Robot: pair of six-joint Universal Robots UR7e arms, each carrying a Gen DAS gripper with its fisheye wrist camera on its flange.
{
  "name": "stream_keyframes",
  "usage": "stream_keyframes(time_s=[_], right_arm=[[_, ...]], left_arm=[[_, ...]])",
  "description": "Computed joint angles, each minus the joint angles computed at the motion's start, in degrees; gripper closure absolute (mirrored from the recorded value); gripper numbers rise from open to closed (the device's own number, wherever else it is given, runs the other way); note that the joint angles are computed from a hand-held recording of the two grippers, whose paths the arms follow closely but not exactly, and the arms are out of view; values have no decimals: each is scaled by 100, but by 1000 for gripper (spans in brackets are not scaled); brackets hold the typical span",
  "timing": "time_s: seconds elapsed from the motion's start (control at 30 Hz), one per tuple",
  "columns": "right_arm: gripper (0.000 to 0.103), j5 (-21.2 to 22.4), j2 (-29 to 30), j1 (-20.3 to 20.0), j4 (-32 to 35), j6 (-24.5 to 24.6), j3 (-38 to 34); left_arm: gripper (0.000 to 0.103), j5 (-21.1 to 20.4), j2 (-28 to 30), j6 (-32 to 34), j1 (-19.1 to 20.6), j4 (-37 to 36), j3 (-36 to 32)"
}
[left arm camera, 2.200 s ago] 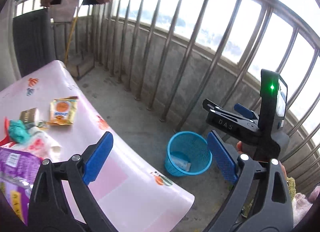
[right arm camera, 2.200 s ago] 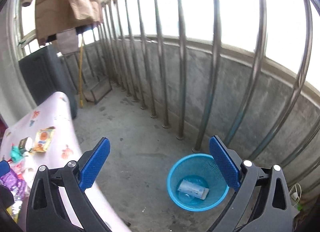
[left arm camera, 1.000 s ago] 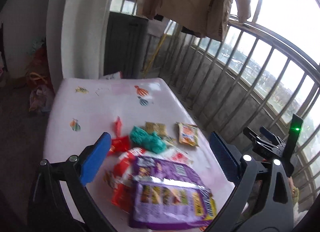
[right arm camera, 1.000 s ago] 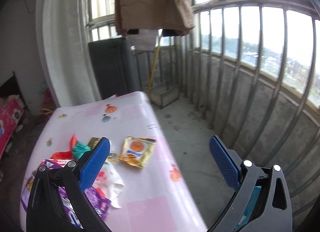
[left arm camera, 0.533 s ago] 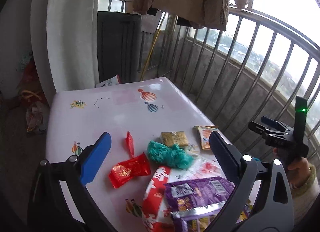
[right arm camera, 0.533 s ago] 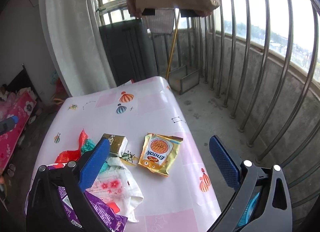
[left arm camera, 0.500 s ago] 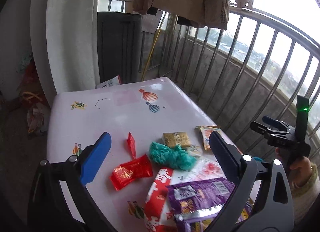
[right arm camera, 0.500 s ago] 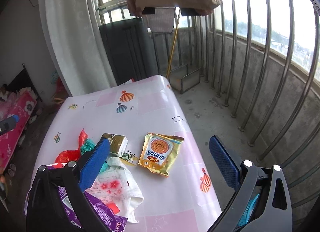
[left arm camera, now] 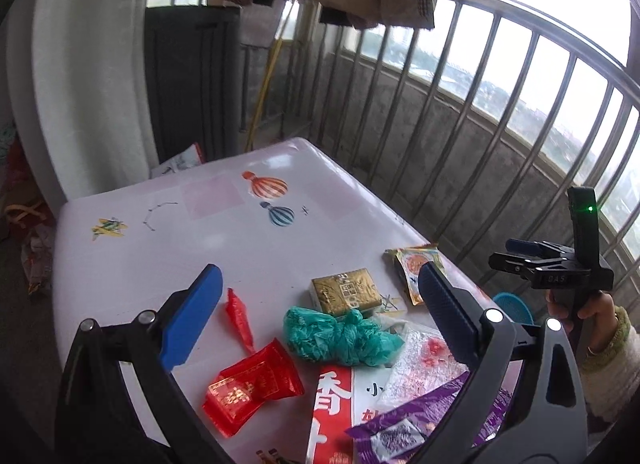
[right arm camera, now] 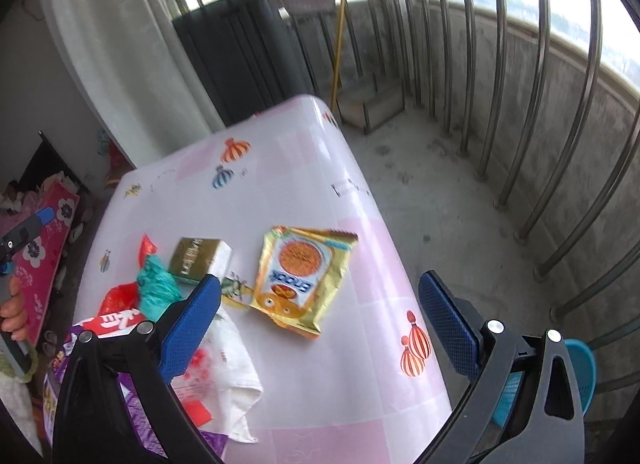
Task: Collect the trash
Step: 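Grasp the gold Lotte box with left tool while right grasps yellow Enaak packet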
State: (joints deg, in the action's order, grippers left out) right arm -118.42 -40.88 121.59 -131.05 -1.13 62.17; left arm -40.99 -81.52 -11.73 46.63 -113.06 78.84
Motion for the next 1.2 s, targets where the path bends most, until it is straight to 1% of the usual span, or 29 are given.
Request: stream_keyframes(time_s=[0.03, 0.07, 0.13, 0.17, 0.2, 0.33, 0.43, 0.57, 0.63, 0.77, 0.87, 0.9, 1.0, 1.1, 1.17, 1.2], right_arm=[[9, 7, 25, -29, 40, 0, -28], [12, 33, 62, -66, 101, 11, -60], [13, 127, 140, -141, 230, 61, -131], [16, 169, 175, -170, 320, 73, -190], [18, 229, 234, -203, 441, 77, -272], [28, 273, 413, -281, 709, 0, -485], [35, 331, 497, -349, 885, 18, -582], [44, 424, 533, -435, 935, 69, -561], [45, 334, 546, -421, 779, -42, -511], [49, 222, 611, -382, 677, -298, -536], [54, 137, 662, -337, 610, -542, -556], [55, 78, 684, -316, 577, -640, -556], [60, -160, 772, -248, 467, -908, -584], [66, -348, 855, -189, 406, -1157, -621], [75, -471, 890, -167, 385, -1290, -623], [77, -545, 886, -158, 301, -1367, -577]], left_arm=[[18, -93, 84, 9, 63, 81, -82], [23, -265, 219, -17, 171, 282, -240], [32, -550, 475, -221, 373, 785, -567], [36, -728, 615, -314, 486, 1006, -731], [42, -804, 701, -368, 553, 1138, -818], [49, -1042, 1140, -458, 812, 1689, -1253], [49, -1160, 1421, -677, 949, 2112, -1584], [48, -1304, 1730, -845, 1073, 2587, -1982], [40, -1374, 1872, -944, 1126, 2800, -2164], [38, -1464, 2086, -1058, 1182, 3171, -2451], [27, -1567, 2166, -1028, 1179, 3233, -2556], [21, -1605, 2183, -978, 1176, 3217, -2578], [20, -1535, 2208, -776, 1135, 3167, -2560], [20, -1511, 2380, -962, 1179, 3514, -2813], [20, -1513, 2454, -1053, 1187, 3660, -2888], [20, -1496, 2483, -1043, 1186, 3674, -2916]])
